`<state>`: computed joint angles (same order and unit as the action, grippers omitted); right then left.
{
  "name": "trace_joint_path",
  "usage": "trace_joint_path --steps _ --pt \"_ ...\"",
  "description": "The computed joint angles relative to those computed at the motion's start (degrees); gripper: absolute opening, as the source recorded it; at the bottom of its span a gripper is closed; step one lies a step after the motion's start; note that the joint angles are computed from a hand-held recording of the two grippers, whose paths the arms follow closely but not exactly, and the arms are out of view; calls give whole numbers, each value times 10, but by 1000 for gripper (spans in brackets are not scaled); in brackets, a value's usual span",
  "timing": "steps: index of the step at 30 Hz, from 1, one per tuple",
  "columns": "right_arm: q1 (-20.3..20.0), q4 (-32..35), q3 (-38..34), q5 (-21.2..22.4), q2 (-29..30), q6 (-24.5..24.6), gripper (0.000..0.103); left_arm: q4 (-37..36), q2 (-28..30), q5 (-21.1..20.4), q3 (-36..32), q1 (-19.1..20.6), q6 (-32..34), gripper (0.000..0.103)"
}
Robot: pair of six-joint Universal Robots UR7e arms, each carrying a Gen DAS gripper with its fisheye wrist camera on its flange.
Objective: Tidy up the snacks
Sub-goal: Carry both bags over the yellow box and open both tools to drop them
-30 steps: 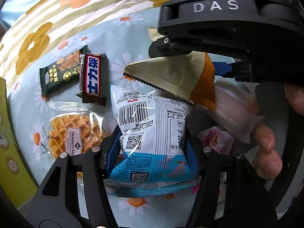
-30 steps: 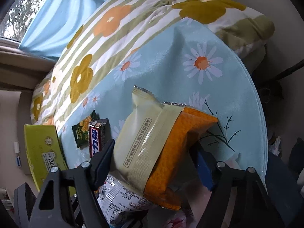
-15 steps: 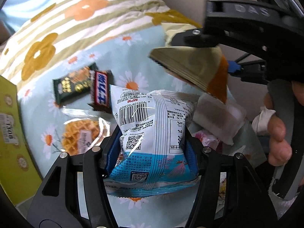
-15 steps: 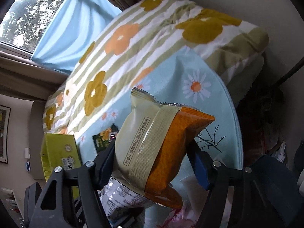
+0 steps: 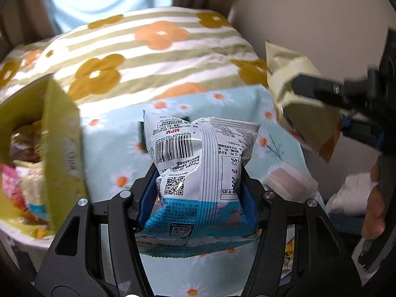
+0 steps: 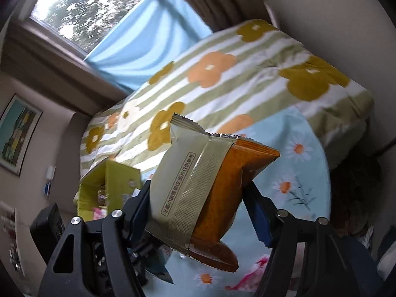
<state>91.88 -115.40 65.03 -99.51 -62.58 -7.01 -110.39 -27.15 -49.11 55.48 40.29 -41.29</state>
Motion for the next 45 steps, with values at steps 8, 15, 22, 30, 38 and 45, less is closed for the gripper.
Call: trace_joint_path --steps 8,15,22,30,38,45 --pt "45 -15 16 23 12 -27 67 -18 -106 74 100 -5 -51 55" --pt "97 -56 40 26 34 -19 67 -46 -217 100 199 3 -48 55" --pt "147 -102 64 14 74 8 67 -45 -324 114 280 20 -40 55" --pt "182 -142 89 -5 116 41 67 -40 -421 108 347 65 -20 55" --pt "203 -137 94 -47 140 59 67 -60 -432 81 342 113 23 55" --pt "207 -120 72 -68 167 47 67 -50 -407 93 313 127 35 66"
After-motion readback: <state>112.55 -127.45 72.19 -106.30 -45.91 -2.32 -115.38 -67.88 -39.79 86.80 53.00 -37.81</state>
